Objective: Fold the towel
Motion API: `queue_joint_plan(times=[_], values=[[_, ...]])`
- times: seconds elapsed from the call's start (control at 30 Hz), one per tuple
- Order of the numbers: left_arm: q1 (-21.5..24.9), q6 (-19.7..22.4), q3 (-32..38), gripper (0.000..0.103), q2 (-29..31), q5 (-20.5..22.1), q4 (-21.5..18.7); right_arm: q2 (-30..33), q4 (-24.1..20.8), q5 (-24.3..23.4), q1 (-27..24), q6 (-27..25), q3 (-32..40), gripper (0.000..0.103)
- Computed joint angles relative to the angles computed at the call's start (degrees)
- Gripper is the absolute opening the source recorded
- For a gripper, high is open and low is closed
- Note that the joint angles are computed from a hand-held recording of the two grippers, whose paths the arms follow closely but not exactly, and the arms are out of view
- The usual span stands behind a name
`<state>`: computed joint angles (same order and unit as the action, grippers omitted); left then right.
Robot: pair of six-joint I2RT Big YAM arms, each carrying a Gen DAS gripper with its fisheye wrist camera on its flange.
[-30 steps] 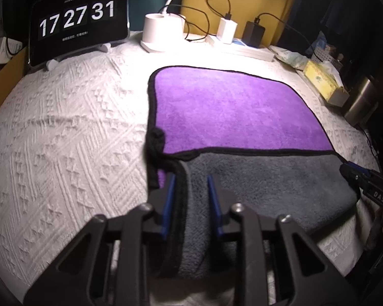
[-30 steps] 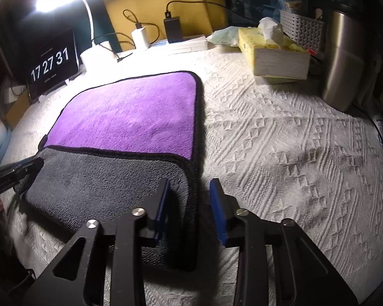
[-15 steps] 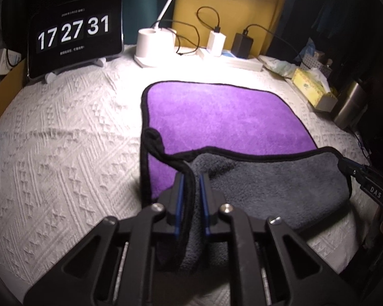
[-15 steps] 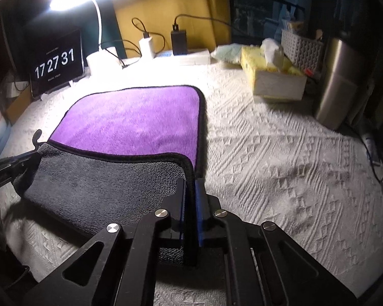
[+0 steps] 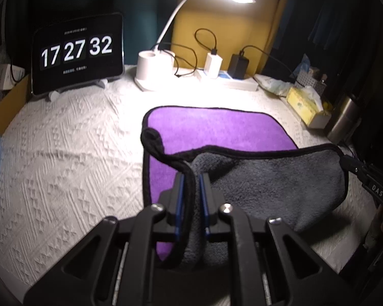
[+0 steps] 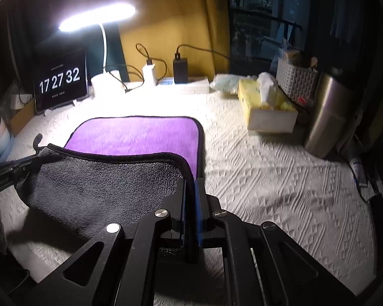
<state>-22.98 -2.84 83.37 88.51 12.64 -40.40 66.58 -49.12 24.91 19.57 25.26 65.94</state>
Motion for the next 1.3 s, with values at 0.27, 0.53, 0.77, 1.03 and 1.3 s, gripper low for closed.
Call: queue_joint_plan(times=[0.27,0.53,0.77,1.03,1.3], values=[[0.07,-0.38,1.59,0.013,0.66,-0.32,0.84,0.71,1.35,0.29,-0.7,-2.22,1.62,0.007],[0.02,-0.71,3.99,0.013,2.03,-0.74,1.33,1.53,3.12,-0.19,-2.03,-4.1,2.78,0.007],[0.05,-0.81,6.28,0.013,3.83,-1.11,1.4,3.05,4.42,-1.12,-3.36,-5.46,3.92,0.007],[0.05,-0.94,8.96,0.013,6.35,-1.52,1.06,5.22,5.93,-2.36,-4.81,-7.05,5.34,0.007],[0.15,-0.61,12.39,0.013,9.51,-1.89,0.43,7.62,7.34,-3.68,-6.47,-8.31,6.44,0.007]])
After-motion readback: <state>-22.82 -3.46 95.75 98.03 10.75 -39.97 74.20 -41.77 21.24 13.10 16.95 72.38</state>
